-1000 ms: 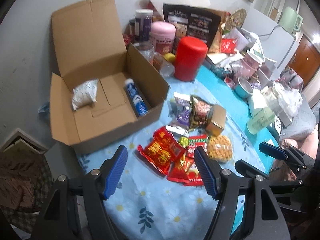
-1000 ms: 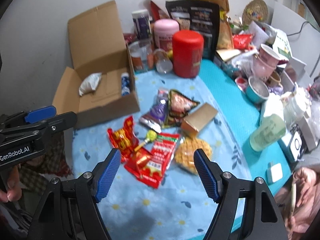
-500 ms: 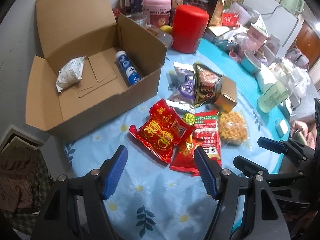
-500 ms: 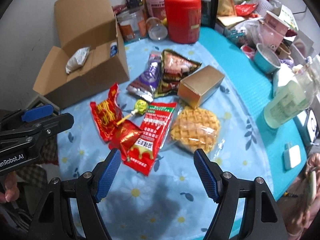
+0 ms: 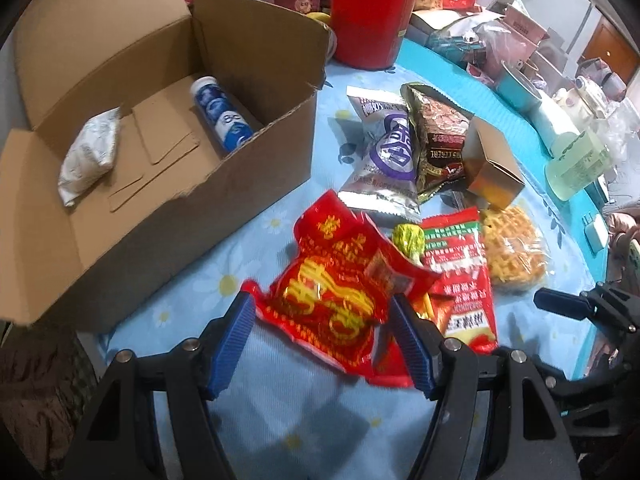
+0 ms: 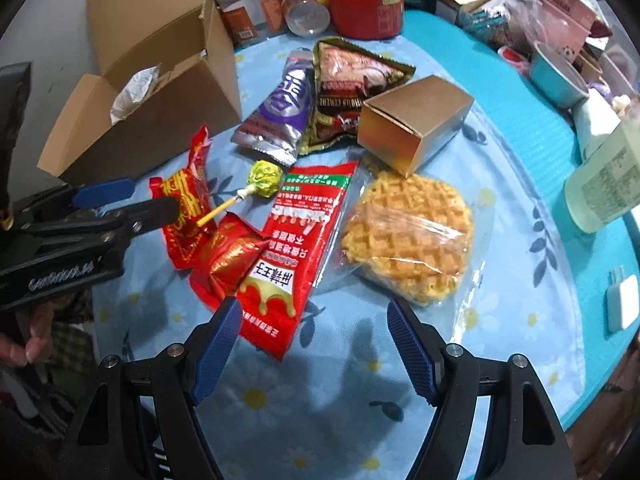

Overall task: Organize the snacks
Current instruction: 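Grasp the red snack packet with the left gripper while the right grasps the red-green sauce packet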

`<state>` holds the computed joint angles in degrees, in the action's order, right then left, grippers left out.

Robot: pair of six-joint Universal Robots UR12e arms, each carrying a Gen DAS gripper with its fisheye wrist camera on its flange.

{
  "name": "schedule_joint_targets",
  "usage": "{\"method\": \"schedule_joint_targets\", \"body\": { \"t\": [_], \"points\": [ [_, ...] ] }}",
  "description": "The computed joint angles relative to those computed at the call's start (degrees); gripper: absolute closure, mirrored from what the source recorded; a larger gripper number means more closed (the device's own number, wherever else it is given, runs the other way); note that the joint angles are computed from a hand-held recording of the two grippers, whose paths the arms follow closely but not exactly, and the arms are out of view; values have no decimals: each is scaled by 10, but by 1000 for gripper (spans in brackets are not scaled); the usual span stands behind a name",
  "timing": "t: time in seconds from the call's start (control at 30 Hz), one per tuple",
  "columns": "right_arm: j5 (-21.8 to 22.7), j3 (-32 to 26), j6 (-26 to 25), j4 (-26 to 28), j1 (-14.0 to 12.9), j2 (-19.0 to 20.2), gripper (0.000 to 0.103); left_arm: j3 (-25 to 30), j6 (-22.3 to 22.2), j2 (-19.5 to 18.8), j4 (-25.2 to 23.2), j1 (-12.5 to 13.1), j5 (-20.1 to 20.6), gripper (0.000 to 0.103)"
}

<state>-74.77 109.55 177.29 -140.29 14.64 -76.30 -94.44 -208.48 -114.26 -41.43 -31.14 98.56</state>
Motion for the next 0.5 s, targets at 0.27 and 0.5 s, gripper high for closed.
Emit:
{"method": "schedule_joint_targets", "body": {
  "t": [0.27, 0.5],
  "points": [
    [5, -4, 8, 7, -3, 6, 27, 2, 99, -15, 15, 10, -32, 34],
    [11, -3, 13, 8, 0, 8, 27, 14, 144, -26, 14, 5, -14, 27]
  ]
}}
